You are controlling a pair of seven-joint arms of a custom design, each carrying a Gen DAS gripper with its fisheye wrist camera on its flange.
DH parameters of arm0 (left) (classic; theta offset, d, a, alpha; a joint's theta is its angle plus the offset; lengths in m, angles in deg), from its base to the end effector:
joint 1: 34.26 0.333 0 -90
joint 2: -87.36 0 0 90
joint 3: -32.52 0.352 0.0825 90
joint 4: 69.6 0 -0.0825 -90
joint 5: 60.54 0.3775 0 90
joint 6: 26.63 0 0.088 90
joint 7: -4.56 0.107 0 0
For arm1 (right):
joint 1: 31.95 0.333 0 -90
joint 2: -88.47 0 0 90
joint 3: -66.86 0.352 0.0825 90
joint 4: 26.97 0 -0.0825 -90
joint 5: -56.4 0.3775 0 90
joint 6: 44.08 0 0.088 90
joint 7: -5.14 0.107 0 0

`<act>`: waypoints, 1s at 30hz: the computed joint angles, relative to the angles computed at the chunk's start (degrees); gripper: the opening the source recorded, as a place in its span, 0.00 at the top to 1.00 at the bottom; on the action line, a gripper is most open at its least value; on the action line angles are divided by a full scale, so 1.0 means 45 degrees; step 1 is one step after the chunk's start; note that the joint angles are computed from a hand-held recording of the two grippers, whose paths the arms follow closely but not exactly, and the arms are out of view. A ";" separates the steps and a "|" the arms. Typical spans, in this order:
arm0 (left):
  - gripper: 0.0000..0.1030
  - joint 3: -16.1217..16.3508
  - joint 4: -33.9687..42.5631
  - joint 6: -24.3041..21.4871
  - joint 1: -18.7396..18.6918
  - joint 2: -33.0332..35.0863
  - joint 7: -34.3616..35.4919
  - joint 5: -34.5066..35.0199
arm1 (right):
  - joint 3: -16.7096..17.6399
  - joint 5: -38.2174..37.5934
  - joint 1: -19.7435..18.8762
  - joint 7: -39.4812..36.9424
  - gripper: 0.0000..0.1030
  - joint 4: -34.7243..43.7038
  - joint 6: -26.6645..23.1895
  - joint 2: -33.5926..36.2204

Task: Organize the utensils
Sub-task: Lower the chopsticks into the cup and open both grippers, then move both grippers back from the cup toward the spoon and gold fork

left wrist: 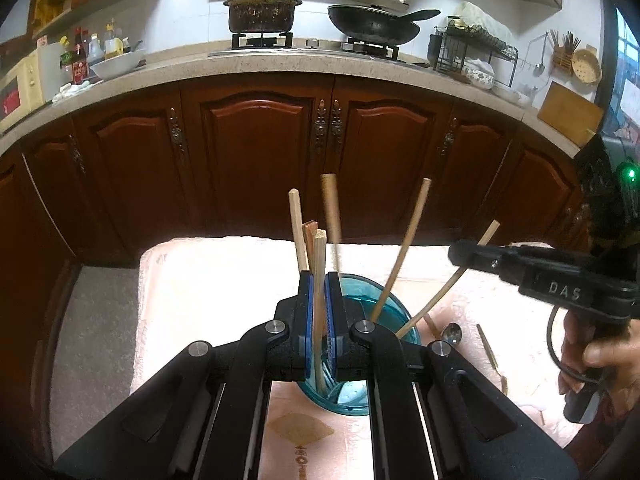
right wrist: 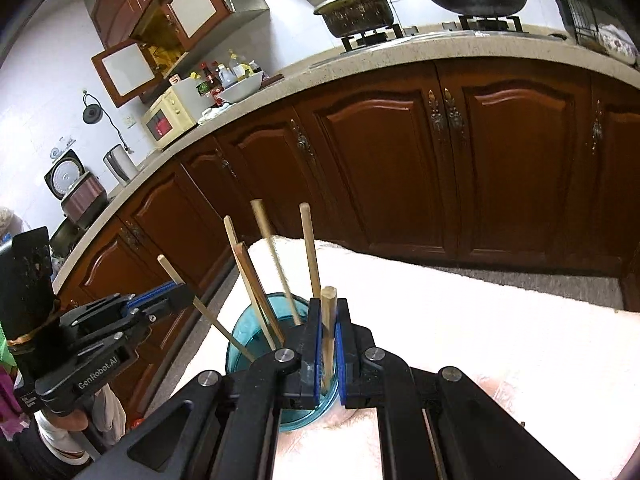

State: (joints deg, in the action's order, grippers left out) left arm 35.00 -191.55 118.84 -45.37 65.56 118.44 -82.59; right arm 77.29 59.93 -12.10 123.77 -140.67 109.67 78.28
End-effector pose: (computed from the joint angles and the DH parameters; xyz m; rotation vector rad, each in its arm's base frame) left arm 0.4660 -0.0619 0.6914 -1.4764 2.0789 -1.0155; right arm 0.4666 0.2814 0.6835 -1.6117 1.6142 -0.2639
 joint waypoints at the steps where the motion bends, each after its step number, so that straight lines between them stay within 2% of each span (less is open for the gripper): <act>1: 0.96 -0.0020 0.0004 -0.0011 0.0010 -0.0001 -0.0020 0.0021 | -0.0029 0.0106 0.0043 -0.0085 0.95 -0.0017 -0.0038 -0.0011; 4: 0.96 -0.0020 0.0043 -0.0020 0.0014 0.0041 -0.0023 0.0001 | -0.0086 0.0382 0.0097 -0.0150 0.95 0.0058 -0.0285 0.0010; 8: 0.95 -0.0048 0.0059 -0.0063 0.0043 0.0031 -0.0114 -0.0013 | 0.0011 0.0134 0.0030 0.0223 0.75 -0.0024 -0.0481 -0.0057; 10: 0.91 -0.0101 -0.0002 -0.0043 0.0081 -0.0033 -0.0209 0.0077 | -0.0023 0.0247 0.0091 0.0077 0.75 -0.0123 -0.0486 -0.0104; 13: 0.74 -0.0125 -0.0060 0.0017 0.0077 -0.0110 -0.0370 0.0145 | -0.0010 0.0238 0.0090 0.0073 0.75 -0.0193 -0.0592 -0.0175; 17: 0.64 -0.0157 -0.0191 0.0110 0.0112 -0.0258 -0.0657 0.0320 | 0.0081 0.0125 0.0040 0.0219 0.74 -0.0418 -0.0604 -0.0381; 24: 0.55 -0.0319 -0.0679 0.0519 0.0214 -0.0775 -0.1407 0.1058 | 0.0487 -0.0814 -0.0265 0.1028 0.66 -0.0894 -0.0520 -0.0930; 30: 0.54 -0.0493 -0.1300 0.0994 0.0077 -0.1358 -0.2049 0.2063 | 0.0911 -0.1578 -0.0633 0.2027 0.59 -0.1606 -0.0496 -0.1689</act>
